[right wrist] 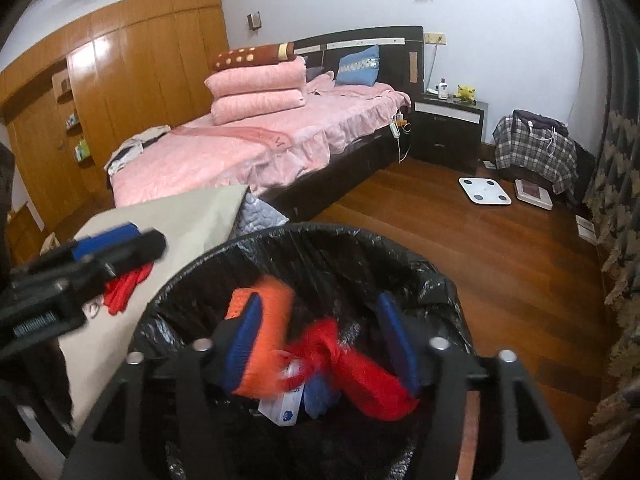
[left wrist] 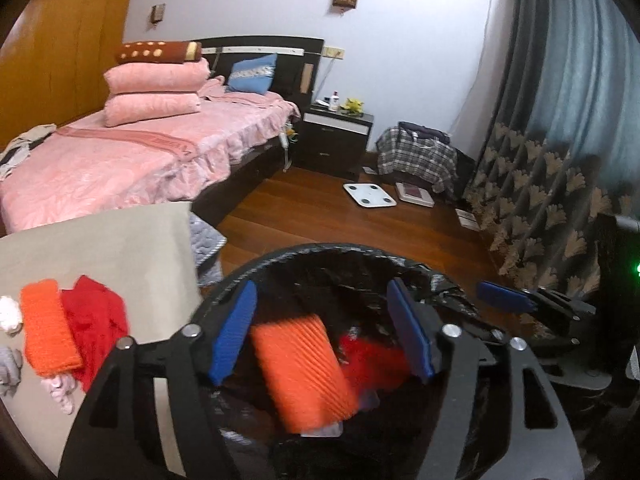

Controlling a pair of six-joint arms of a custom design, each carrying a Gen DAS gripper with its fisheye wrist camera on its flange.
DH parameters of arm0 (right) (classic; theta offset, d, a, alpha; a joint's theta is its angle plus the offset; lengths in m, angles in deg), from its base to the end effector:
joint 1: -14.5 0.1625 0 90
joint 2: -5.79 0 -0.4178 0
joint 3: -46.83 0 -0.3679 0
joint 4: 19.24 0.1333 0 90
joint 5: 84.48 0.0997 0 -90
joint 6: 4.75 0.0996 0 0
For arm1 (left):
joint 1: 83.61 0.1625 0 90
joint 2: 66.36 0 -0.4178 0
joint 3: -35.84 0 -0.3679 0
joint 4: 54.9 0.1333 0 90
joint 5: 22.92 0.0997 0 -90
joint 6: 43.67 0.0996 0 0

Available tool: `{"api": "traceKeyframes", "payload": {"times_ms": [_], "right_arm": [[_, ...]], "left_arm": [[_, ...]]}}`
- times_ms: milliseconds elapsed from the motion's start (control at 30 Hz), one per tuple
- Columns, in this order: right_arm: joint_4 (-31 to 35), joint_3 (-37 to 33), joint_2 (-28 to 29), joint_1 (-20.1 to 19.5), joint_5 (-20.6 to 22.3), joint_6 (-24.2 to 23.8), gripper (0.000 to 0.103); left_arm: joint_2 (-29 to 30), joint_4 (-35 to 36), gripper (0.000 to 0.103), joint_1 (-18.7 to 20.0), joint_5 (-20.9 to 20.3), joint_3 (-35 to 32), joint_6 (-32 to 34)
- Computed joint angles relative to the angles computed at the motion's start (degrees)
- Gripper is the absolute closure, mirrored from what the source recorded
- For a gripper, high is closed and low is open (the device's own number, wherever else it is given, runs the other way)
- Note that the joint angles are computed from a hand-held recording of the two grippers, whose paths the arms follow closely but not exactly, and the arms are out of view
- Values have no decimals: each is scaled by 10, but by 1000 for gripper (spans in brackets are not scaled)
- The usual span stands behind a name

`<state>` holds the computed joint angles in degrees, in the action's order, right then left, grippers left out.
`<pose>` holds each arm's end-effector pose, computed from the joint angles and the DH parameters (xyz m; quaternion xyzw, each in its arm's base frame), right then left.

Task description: Collect trash

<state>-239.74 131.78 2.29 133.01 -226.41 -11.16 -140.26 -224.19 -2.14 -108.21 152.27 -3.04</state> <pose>0.3267 -0.4865 -0.1408 0.0721 -0.8348 0.4426 0.3194 0.0619 -0.5414 0.2954 0.3826 0.8677 -0.2920 0.1246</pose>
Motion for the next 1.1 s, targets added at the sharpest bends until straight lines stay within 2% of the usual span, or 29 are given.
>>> {"api": "traceKeyframes", "payload": {"times_ms": [67,167,300,500,833,1000,1100], "right_arm": [[-5,-5,5,3,-4,-4,20],[-14,-13,11,8,-7,-10,7],[-24,-29,17,15,4,-25,6],[7,-86,39,28,25,-33,6],[128,-273,123,44,83,-52,6],[220,-413,189,52,123,-63,6],[287,-523,242,56,144,-68,6]], "left_arm": [[-6,-9,23,3,7,-2,-1],[-18,-31,15,7,22,-2,2],[-34,-40,13,18,40,-11,3],[-53,-52,12,38,65,-27,3],[-60,-85,12,98,94,-79,22],[-57,-87,12,136,95,-119,27],[-48,-87,12,158,96,-152,29]]}}
